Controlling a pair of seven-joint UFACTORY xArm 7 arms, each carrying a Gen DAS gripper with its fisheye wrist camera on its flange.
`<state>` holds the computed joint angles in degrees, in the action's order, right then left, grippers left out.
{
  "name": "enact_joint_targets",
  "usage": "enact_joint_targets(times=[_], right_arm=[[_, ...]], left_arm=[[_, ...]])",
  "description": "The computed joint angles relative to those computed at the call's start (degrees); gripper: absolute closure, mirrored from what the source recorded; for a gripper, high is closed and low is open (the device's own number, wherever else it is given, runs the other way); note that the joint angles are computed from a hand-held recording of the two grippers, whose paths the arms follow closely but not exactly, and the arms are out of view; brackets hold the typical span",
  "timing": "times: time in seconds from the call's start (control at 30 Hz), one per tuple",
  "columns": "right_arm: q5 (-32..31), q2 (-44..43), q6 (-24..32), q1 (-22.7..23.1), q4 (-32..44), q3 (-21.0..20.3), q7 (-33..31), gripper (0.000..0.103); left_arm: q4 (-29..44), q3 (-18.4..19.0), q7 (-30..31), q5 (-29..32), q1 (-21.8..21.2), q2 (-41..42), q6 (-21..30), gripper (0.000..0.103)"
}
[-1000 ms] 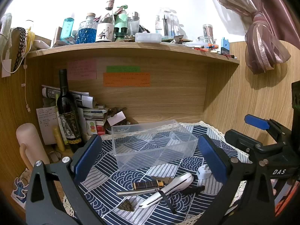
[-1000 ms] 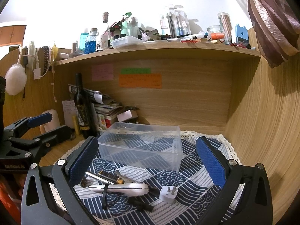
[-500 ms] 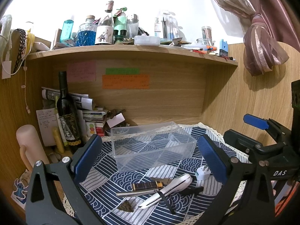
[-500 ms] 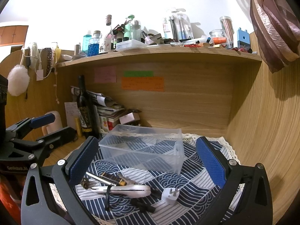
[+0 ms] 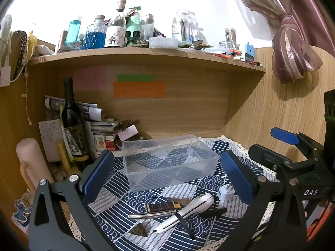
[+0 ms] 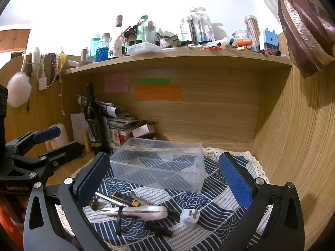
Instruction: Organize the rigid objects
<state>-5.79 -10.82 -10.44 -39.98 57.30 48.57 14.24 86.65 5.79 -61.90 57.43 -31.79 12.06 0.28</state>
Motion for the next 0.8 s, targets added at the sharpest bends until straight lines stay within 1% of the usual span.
enact_joint_targets(times=[0.07, 0.13, 0.17, 0.2, 0.27, 0.3, 0.33, 0.37, 0.4, 0.47, 0.53, 0.57, 0.6, 0.7, 0.73, 0.8], right_arm=[[0.0, 0.2, 0.0, 0.4, 0.0, -0.4, 0.0, 0.0], [0.1, 0.5, 0.0, 0.1, 0.1, -0.1, -0.2, 0.0], [0.2, 0.7, 0.0, -0.5, 0.1, 0.4, -0.2, 0.0], [0.5, 0.3, -0.2, -3.4, 0.1, 3.0, 0.1, 0.0], [0.4, 0.5, 0.2, -5.8, 0.3, 5.0, 0.1, 0.0], [0.0, 0.7, 0.6, -6.6, 0.4, 5.6, 0.3, 0.003], [-0.4, 0.7, 1.0, -8.1, 0.5, 6.8, 0.9, 0.005], [-1.1, 0.9, 2.3, -8.2, 0.7, 6.7, 1.4, 0.01], [-1.9, 1.6, 3.0, -7.8, 1.0, 6.0, 1.7, 0.015], [-3.0, 2.5, 4.6, -6.9, 1.1, 4.6, 2.7, 0.019], [-3.2, 3.9, 6.4, -3.9, 1.3, 1.4, 2.5, 0.022], [-3.8, 4.3, 7.1, -3.7, 1.3, 1.0, 3.1, 0.027], [-5.3, 4.8, 8.4, -4.4, 1.5, 1.4, 4.4, 0.03], [-7.3, 6.7, 11.4, -2.7, 2.0, -0.6, 5.4, 0.034], [-7.1, 7.5, 12.3, -1.7, 2.2, -1.6, 4.8, 0.034], [-8.9, 8.7, 14.1, -0.7, 2.6, -2.7, 5.9, 0.035]], left_arm=[[0.1, -2.2, 4.3, -4.2, 1.7, 0.5, 0.3, 0.0], [0.1, -2.4, 6.7, -6.6, 1.7, 0.9, 0.3, 0.0], [0.0, -2.6, 8.1, -8.0, 1.9, 1.0, 0.3, 0.0], [0.0, -2.5, 9.1, -9.3, 1.8, 1.2, 0.3, 0.0], [-0.1, -3.3, 12.5, -12.9, 2.5, 1.4, 0.9, 0.007], [0.0, -4.8, 15.6, -16.1, 3.7, 1.7, 1.7, 0.015], [0.0, -6.1, 18.5, -19.1, 4.8, 1.9, 2.4, 0.017], [0.1, -7.8, 21.8, -22.8, 6.3, 2.2, 3.2, 0.018], [0.0, -8.7, 24.0, -25.4, 7.2, 2.4, 3.8, 0.02], [0.2, -8.5, 26.4, -28.6, 7.4, 2.9, 5.3, 0.024], [0.0, -8.7, 29.1, -32.2, 7.9, 3.4, 7.2, 0.028], [-0.1, -9.5, 31.1, -34.5, 8.7, 3.7, 8.2, 0.028], [-0.2, -9.9, 32.6, -36.2, 9.0, 3.9, 9.1, 0.03], [-0.8, -10.0, 35.8, -39.3, 9.2, 4.8, 12.4, 0.032], [-1.0, -10.3, 36.8, -40.4, 9.3, 4.9, 13.2, 0.033], [-1.7, -10.4, 37.9, -41.8, 9.2, 5.3, 14.6, 0.033]])
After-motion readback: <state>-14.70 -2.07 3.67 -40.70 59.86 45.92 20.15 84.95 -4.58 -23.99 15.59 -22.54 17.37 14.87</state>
